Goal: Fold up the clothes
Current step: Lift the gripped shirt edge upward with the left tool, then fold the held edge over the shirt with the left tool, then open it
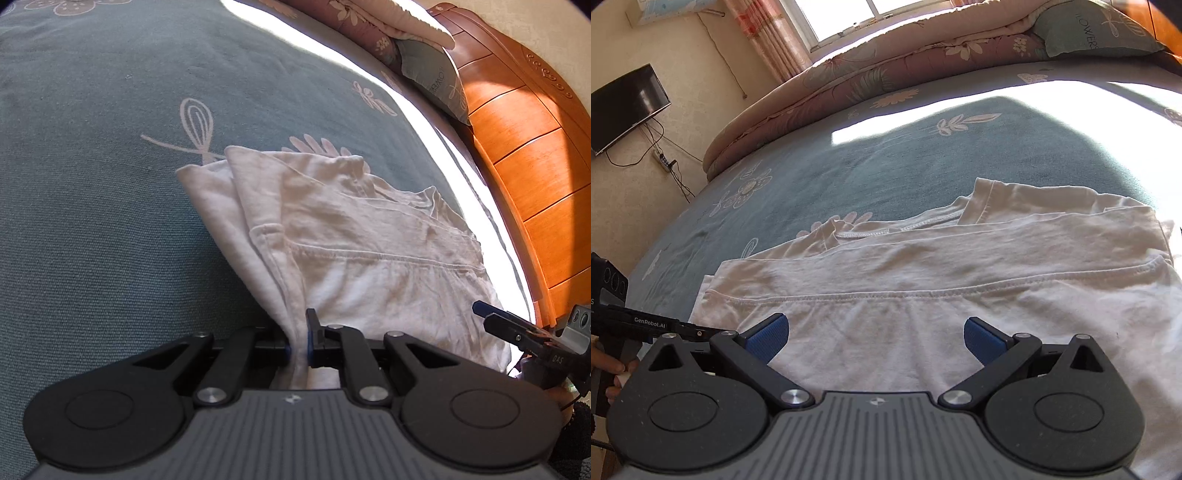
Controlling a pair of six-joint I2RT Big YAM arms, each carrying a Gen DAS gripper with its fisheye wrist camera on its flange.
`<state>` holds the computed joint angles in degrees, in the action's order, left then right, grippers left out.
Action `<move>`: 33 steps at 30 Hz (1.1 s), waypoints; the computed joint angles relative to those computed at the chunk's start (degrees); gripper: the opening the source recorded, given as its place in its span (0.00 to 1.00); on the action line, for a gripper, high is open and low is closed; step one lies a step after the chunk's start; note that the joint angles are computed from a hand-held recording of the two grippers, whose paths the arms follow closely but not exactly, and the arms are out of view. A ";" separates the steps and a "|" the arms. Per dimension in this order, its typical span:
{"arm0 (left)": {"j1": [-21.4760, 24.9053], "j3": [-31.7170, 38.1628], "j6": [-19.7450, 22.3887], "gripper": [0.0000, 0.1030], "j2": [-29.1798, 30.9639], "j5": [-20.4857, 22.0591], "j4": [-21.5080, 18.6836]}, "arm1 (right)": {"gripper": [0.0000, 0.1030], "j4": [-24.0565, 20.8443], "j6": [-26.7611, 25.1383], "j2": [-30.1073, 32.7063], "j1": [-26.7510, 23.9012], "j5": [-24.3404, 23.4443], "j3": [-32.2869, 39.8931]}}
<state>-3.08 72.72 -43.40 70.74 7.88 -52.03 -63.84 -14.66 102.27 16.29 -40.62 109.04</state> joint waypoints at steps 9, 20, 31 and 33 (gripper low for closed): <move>-2.19 9.10 5.15 0.10 4.85 -3.05 -9.64 | 1.00 5.26 -4.34 -7.87 -4.90 2.88 -10.07; -5.03 21.56 8.30 0.10 8.20 -2.39 -16.10 | 1.00 11.28 -4.93 -11.09 -6.71 -1.80 -13.00; -8.35 31.40 4.11 0.10 14.43 5.14 -11.01 | 1.00 15.21 -1.51 -12.38 -9.88 -6.68 -14.60; -9.20 33.80 4.09 0.10 16.37 5.29 -11.18 | 1.00 15.91 -0.75 -12.51 -10.69 -7.20 -14.84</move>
<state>-12.28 106.53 -39.30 87.11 13.17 -63.21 -47.93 -15.41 89.76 5.60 -47.82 94.20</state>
